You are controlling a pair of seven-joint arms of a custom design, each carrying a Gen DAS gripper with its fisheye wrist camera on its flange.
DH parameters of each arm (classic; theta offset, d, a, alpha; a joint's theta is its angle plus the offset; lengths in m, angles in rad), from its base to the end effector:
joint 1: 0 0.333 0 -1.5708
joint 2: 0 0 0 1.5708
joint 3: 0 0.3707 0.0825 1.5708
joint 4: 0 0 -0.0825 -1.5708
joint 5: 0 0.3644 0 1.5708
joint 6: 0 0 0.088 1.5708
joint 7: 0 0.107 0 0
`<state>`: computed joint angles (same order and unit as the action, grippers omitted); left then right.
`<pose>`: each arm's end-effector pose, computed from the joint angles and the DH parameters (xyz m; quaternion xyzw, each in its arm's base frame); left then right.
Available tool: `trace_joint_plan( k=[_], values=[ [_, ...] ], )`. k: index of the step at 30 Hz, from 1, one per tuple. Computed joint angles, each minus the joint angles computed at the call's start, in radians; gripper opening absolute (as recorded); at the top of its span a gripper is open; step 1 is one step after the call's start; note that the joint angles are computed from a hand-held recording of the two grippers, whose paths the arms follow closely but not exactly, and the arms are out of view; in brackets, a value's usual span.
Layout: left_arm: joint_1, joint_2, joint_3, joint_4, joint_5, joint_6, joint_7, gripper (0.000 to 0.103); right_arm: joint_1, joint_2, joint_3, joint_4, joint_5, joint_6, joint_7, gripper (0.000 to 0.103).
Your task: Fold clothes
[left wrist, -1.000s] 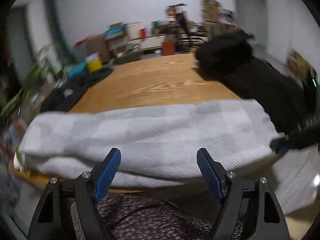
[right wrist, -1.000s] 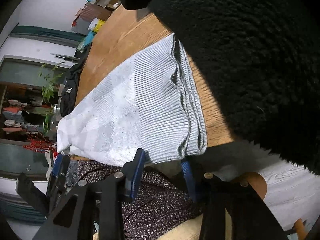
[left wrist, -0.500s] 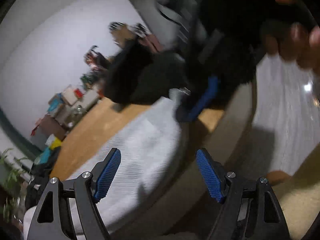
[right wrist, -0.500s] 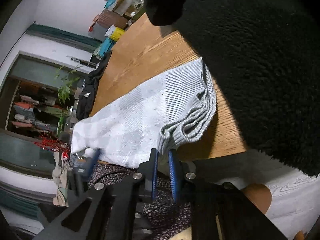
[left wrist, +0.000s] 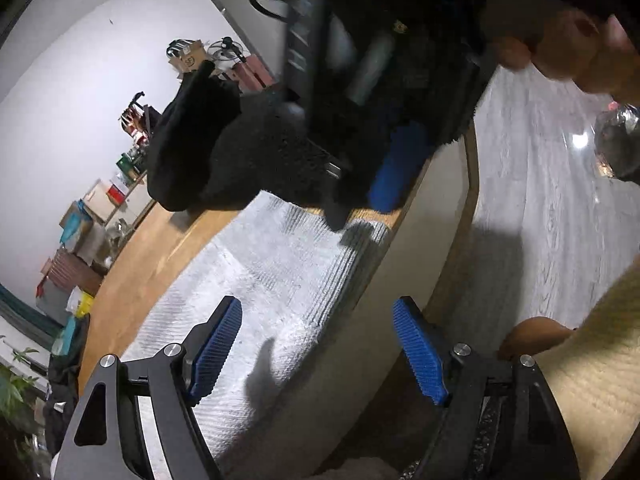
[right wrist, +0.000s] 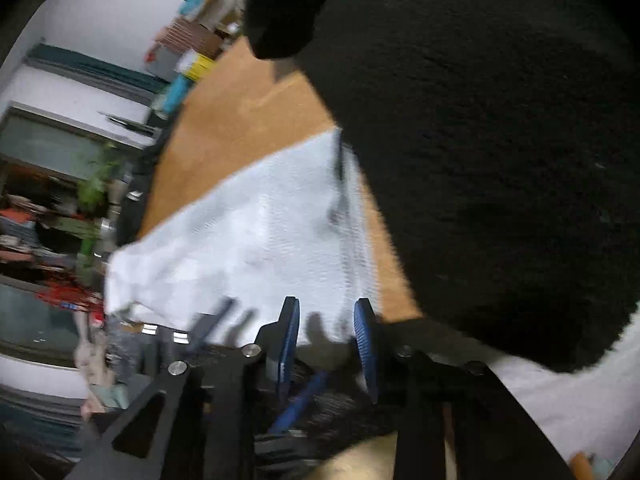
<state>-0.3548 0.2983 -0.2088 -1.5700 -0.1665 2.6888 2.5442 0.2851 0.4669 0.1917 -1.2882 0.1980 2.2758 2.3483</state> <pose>0.6046 -0.3470 0.6295 -0.0855 0.9087 -0.2934 0.2845 0.6735 0.3109 0.5976 -0.5161 0.8064 0.0855 0.2759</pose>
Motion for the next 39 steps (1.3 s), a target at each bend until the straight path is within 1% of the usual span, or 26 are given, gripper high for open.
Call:
trace_joint_plan(
  k=[2, 4, 6, 8, 9, 11, 14, 17, 20, 21, 23, 25, 26, 27, 28, 30, 31, 34, 36, 38, 39],
  values=[
    [-0.024, 0.014, 0.025, 0.016, 0.048, -0.004, -0.041, 0.079, -0.002, 0.004, 0.001, 0.002, 0.008, -0.026, 0.013, 0.04],
    [-0.03, 0.016, 0.028, 0.016, 0.069, 0.001, -0.05, 0.079, -0.009, 0.001, 0.009, -0.025, 0.039, 0.009, 0.017, 0.044],
    [-0.025, 0.01, 0.016, 0.0, 0.064, 0.022, -0.034, 0.079, -0.02, 0.001, 0.021, -0.047, 0.074, 0.055, 0.007, 0.043],
    [-0.03, 0.006, 0.02, -0.014, 0.074, 0.052, -0.033, 0.079, -0.022, 0.003, 0.027, -0.057, 0.085, 0.087, -0.001, 0.038],
    [-0.038, 0.005, 0.029, -0.022, 0.09, 0.071, -0.046, 0.079, -0.02, 0.003, 0.026, -0.055, 0.08, 0.091, -0.006, 0.019],
    [-0.063, 0.004, 0.057, -0.031, 0.133, 0.108, -0.097, 0.079, -0.017, 0.004, 0.025, -0.051, 0.07, 0.1, -0.014, 0.017],
    [-0.119, 0.009, 0.126, -0.034, 0.237, 0.163, -0.229, 0.079, -0.014, 0.001, 0.026, -0.052, 0.063, 0.124, -0.02, 0.016],
    [-0.135, 0.022, 0.146, -0.012, 0.29, 0.156, -0.301, 0.079, -0.019, 0.0, 0.035, -0.047, 0.073, 0.151, -0.03, 0.016],
    [-0.142, 0.048, 0.151, 0.034, 0.314, 0.13, -0.357, 0.078, -0.015, 0.011, 0.034, -0.017, 0.063, 0.144, -0.032, 0.016],
    [-0.143, 0.06, 0.15, 0.058, 0.314, 0.11, -0.377, 0.078, -0.013, 0.016, 0.034, -0.005, 0.059, 0.14, -0.034, 0.016],
    [-0.136, 0.077, 0.137, 0.092, 0.307, 0.069, -0.391, 0.071, -0.011, 0.03, 0.035, 0.022, 0.054, 0.126, -0.039, 0.016],
    [-0.147, 0.092, 0.148, 0.119, 0.332, 0.026, -0.422, 0.041, -0.01, 0.038, 0.034, 0.039, 0.05, 0.115, -0.044, 0.016],
    [-0.15, 0.098, 0.152, 0.129, 0.345, 0.006, -0.437, 0.036, -0.01, 0.039, 0.035, 0.042, 0.051, 0.115, -0.049, 0.016],
    [-0.142, 0.103, 0.141, 0.141, 0.338, -0.017, -0.435, 0.026, -0.014, 0.037, 0.037, 0.04, 0.055, 0.116, -0.055, 0.016],
    [-0.128, 0.109, 0.123, 0.156, 0.32, -0.042, -0.424, 0.021, -0.017, 0.034, 0.038, 0.035, 0.059, 0.117, -0.061, 0.016],
    [-0.133, 0.11, 0.128, 0.171, 0.327, -0.07, -0.461, 0.016, -0.023, 0.019, 0.041, 0.012, 0.071, 0.129, -0.07, 0.016],
    [-0.125, 0.109, 0.118, 0.173, 0.316, -0.076, -0.462, 0.016, -0.026, 0.011, 0.041, 0.0, 0.076, 0.133, -0.073, 0.016],
    [-0.081, 0.12, 0.075, 0.221, 0.222, -0.144, -0.459, 0.015, -0.032, 0.005, 0.042, -0.006, 0.09, 0.131, -0.082, 0.016],
    [-0.047, 0.139, 0.046, 0.287, 0.129, -0.222, -0.475, 0.015, -0.029, 0.005, 0.039, -0.001, 0.089, 0.136, -0.081, 0.017],
    [-0.011, 0.168, 0.024, 0.372, 0.023, -0.313, -0.531, 0.014, -0.024, 0.01, 0.036, 0.012, 0.085, 0.142, -0.079, 0.023],
    [0.005, 0.174, 0.016, 0.397, -0.023, -0.35, -0.563, 0.014, -0.02, 0.009, 0.029, 0.021, 0.072, 0.136, -0.072, 0.032]
  ],
)
